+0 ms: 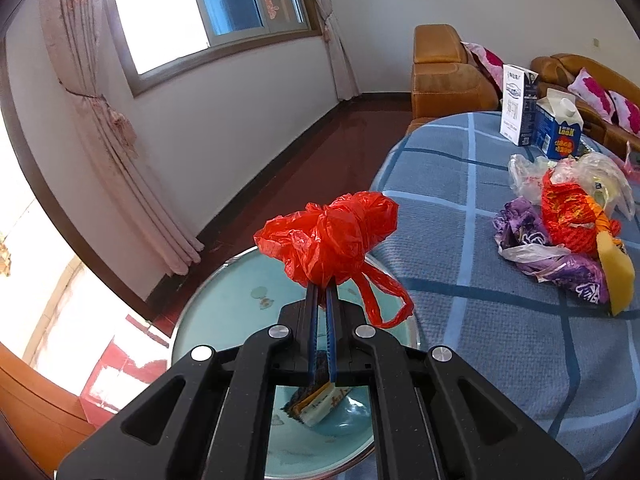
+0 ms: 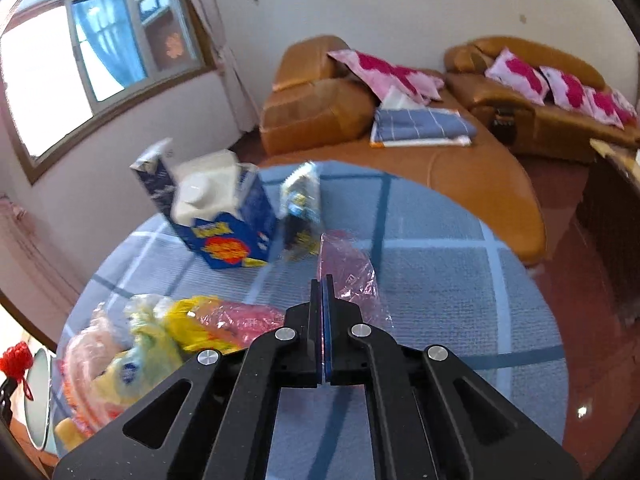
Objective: Collect trash
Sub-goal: 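Carry the red bag and pink bag toward the blue bin with both tools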
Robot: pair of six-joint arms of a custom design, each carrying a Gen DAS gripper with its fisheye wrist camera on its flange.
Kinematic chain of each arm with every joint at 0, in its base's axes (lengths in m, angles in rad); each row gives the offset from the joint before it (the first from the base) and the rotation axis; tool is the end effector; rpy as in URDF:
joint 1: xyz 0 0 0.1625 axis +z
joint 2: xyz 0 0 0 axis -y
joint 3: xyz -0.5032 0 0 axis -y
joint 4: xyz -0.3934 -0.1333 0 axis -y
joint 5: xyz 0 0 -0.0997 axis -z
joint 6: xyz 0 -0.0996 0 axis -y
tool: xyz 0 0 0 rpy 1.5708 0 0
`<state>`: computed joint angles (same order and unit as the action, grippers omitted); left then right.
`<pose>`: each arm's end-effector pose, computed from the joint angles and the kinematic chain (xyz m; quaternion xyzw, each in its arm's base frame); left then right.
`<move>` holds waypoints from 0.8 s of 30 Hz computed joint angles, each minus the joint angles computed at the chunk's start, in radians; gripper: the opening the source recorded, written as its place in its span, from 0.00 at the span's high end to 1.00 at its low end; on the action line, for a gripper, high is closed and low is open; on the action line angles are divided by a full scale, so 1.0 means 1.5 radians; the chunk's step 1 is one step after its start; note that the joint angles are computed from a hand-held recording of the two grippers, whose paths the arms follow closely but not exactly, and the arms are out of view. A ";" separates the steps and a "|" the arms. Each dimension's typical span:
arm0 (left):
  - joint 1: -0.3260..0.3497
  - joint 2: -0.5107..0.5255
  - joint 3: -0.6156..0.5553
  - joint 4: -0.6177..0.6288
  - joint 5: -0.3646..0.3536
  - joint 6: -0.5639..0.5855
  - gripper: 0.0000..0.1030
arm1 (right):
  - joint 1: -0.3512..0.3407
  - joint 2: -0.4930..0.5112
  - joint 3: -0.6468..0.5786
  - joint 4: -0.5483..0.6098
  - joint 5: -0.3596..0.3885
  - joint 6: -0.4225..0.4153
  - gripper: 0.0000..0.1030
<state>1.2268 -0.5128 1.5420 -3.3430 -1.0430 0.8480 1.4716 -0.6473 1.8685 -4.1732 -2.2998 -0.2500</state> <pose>-0.0880 -0.7895 0.0764 0.4266 0.7976 -0.2788 0.3228 0.0044 -0.6314 0.1803 -0.1722 -0.7353 0.5384 0.3740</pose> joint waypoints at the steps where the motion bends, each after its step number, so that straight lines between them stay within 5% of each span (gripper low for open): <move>1: 0.000 -0.001 0.002 -0.005 0.001 0.003 0.97 | 0.010 0.006 -0.004 -0.013 -0.001 -0.018 0.99; 11: 0.007 -0.006 -0.001 -0.041 0.026 0.025 0.97 | 0.081 0.060 -0.082 -0.051 0.002 -0.159 0.99; 24: 0.021 -0.018 0.001 -0.069 0.042 0.054 0.97 | 0.124 0.121 -0.172 0.022 0.042 -0.216 0.99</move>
